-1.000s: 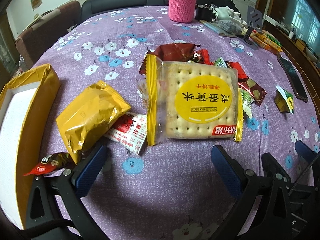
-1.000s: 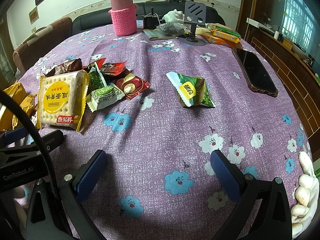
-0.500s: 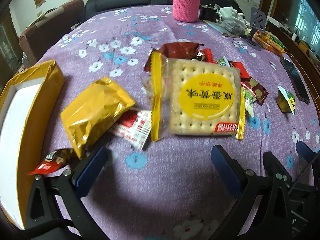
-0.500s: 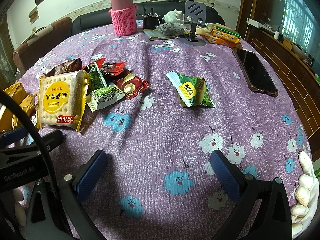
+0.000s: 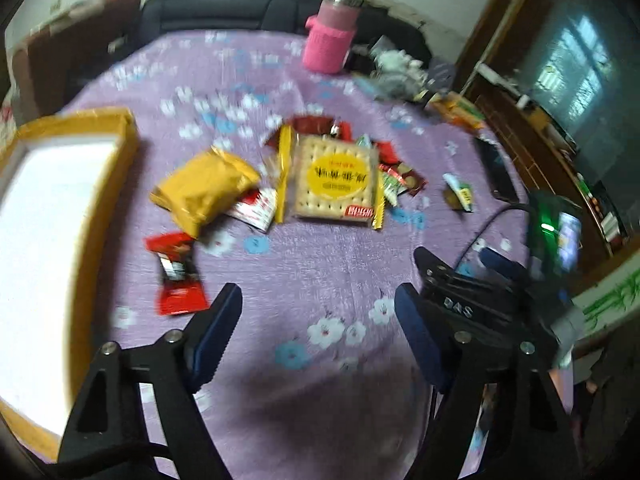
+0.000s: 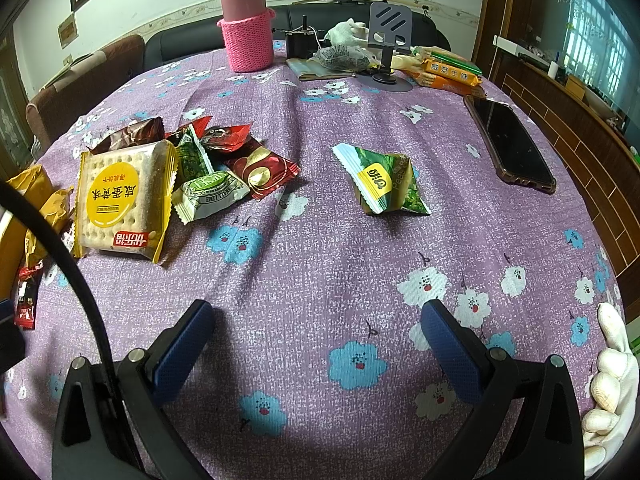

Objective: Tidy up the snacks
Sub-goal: 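Grasp the yellow salted-egg cracker pack with the right tool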

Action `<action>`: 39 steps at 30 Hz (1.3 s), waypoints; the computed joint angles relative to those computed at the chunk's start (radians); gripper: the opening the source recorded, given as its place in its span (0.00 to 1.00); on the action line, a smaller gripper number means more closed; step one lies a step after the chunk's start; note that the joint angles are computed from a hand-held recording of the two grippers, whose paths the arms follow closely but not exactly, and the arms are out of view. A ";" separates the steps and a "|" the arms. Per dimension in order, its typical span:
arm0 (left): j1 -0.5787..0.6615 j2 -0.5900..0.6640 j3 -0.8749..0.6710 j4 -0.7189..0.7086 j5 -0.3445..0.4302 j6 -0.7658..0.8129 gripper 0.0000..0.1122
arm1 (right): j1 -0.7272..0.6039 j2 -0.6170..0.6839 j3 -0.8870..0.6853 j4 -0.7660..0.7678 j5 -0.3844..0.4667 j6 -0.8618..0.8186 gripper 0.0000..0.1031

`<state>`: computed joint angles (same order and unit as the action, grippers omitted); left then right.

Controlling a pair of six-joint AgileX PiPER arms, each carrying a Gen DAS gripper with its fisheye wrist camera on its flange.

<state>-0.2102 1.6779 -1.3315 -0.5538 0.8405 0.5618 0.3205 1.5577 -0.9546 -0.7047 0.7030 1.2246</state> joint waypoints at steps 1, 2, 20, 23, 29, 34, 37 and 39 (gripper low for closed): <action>0.021 -0.032 0.023 -0.018 -0.012 0.038 0.70 | -0.007 -0.004 0.001 0.018 -0.008 -0.028 1.00; 0.048 -0.062 0.041 -0.033 -0.024 0.069 0.70 | -0.017 -0.006 -0.002 0.050 -0.017 -0.072 1.00; 0.407 -0.069 0.067 -0.270 -0.036 0.354 0.71 | 0.013 -0.116 0.029 0.110 0.008 -0.068 0.93; 0.414 -0.066 0.077 -0.303 -0.014 0.394 0.71 | -0.047 -0.138 -0.017 0.184 -0.054 -0.161 0.87; 0.379 -0.063 0.075 -0.281 -0.014 0.395 0.71 | -0.141 0.001 -0.223 0.477 -0.143 -0.458 0.49; 0.369 -0.056 0.060 -0.241 -0.011 0.368 0.71 | -0.095 0.232 -0.523 0.536 -0.058 -0.547 0.48; 0.380 -0.053 0.048 -0.226 -0.003 0.364 0.72 | -0.099 0.361 -0.693 0.674 0.059 -0.710 0.48; 0.389 -0.045 0.035 -0.225 0.000 0.367 0.73 | -0.095 0.369 -0.710 0.724 0.100 -0.771 0.50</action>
<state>0.1786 1.6325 -1.2961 -0.7788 0.8406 0.9284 0.2250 1.9265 -1.6649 0.0191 0.8028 0.4535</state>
